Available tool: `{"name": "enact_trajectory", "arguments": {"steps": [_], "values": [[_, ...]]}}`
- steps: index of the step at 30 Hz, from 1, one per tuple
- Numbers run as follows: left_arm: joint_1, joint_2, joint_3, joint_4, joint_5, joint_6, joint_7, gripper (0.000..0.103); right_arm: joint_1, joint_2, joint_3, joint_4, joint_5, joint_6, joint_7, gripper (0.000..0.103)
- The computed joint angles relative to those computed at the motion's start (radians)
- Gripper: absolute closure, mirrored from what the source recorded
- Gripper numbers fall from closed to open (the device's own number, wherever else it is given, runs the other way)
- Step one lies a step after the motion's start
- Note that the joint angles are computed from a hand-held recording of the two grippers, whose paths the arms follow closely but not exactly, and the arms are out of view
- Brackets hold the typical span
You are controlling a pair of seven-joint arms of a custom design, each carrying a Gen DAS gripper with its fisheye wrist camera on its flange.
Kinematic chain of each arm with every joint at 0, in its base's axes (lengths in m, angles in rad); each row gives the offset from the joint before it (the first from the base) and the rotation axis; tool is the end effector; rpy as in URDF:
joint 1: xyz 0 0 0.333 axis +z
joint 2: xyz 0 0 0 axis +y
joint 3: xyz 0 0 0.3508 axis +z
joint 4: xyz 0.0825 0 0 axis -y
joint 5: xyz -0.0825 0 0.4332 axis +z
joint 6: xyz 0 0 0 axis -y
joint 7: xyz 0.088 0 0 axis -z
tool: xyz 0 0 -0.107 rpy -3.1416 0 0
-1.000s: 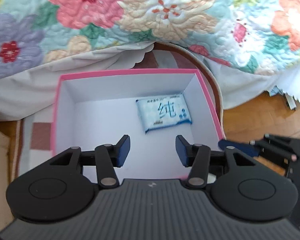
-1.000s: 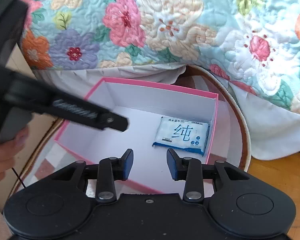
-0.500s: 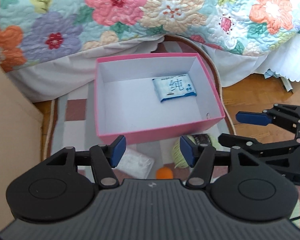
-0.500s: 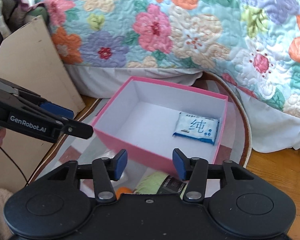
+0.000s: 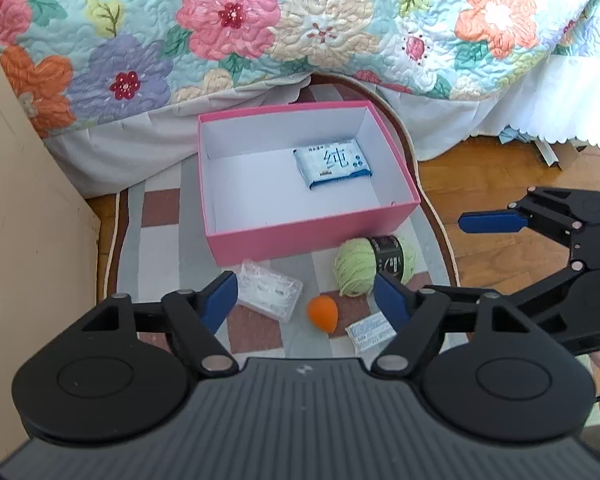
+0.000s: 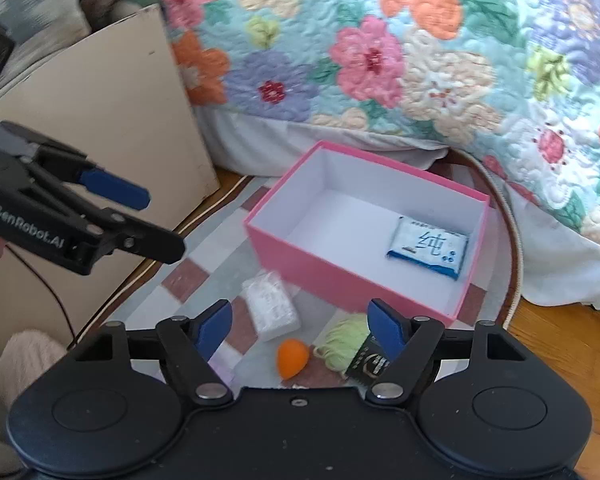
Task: Organize objects
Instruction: 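Move the right gripper back toward the purple plush doll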
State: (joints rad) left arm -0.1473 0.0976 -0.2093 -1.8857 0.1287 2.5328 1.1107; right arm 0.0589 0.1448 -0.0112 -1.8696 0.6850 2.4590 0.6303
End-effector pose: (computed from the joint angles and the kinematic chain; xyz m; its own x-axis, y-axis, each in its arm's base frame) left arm 0.6353 -0.2332 0.5320 -0.0144 -0.9896 0.1434 -0.8585 -0.0613 -0.5091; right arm 0.6836 0.0325 0.4979 0.5488 -0.8279 -0.1157 -0.6902 -0.3707 -0.6214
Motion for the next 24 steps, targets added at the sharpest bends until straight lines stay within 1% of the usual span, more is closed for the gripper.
{"name": "enact_trajectory", "arguments": {"steps": [5, 7, 8, 11, 13, 15, 16, 17, 21, 24], "values": [[0.002, -0.027, -0.003, -0.049, -0.049, -0.008, 0.021, 0.024, 0.004, -0.040, 0.005, -0.048, 0.016, -0.017, -0.068, 0.015], [0.001, -0.038, -0.001, -0.071, -0.067, -0.009, 0.017, 0.023, 0.005, -0.053, 0.005, -0.063, 0.040, -0.033, -0.106, 0.015], [0.001, -0.042, 0.001, -0.080, -0.071, -0.010, 0.015, 0.020, 0.004, -0.058, 0.005, -0.067, 0.058, -0.044, -0.127, 0.014], [-0.002, -0.046, 0.006, -0.094, -0.054, -0.019, 0.001, 0.018, -0.008, -0.070, 0.001, -0.074, 0.147, -0.107, -0.248, 0.012], [-0.004, -0.052, 0.008, -0.107, -0.045, -0.024, -0.010, 0.017, -0.009, -0.080, 0.000, -0.090, 0.200, -0.105, -0.321, 0.012], [-0.003, -0.062, 0.010, -0.131, -0.060, -0.006, -0.014, 0.013, -0.006, -0.087, 0.000, -0.105, 0.245, -0.100, -0.383, 0.012], [-0.002, -0.069, 0.012, -0.148, -0.072, 0.012, -0.022, 0.008, -0.004, -0.089, -0.001, -0.110, 0.260, -0.100, -0.406, 0.012], [-0.001, -0.075, 0.013, -0.166, -0.083, 0.034, -0.033, 0.005, -0.001, -0.088, 0.000, -0.114, 0.267, -0.099, -0.422, 0.012], [0.000, -0.085, 0.020, -0.220, -0.127, 0.086, -0.058, 0.004, 0.014, -0.082, 0.005, -0.130, 0.258, -0.087, -0.460, 0.012], [0.001, -0.074, 0.021, -0.237, -0.145, 0.100, -0.082, 0.004, 0.027, -0.060, 0.009, -0.126, 0.188, -0.094, -0.457, 0.012]]}}
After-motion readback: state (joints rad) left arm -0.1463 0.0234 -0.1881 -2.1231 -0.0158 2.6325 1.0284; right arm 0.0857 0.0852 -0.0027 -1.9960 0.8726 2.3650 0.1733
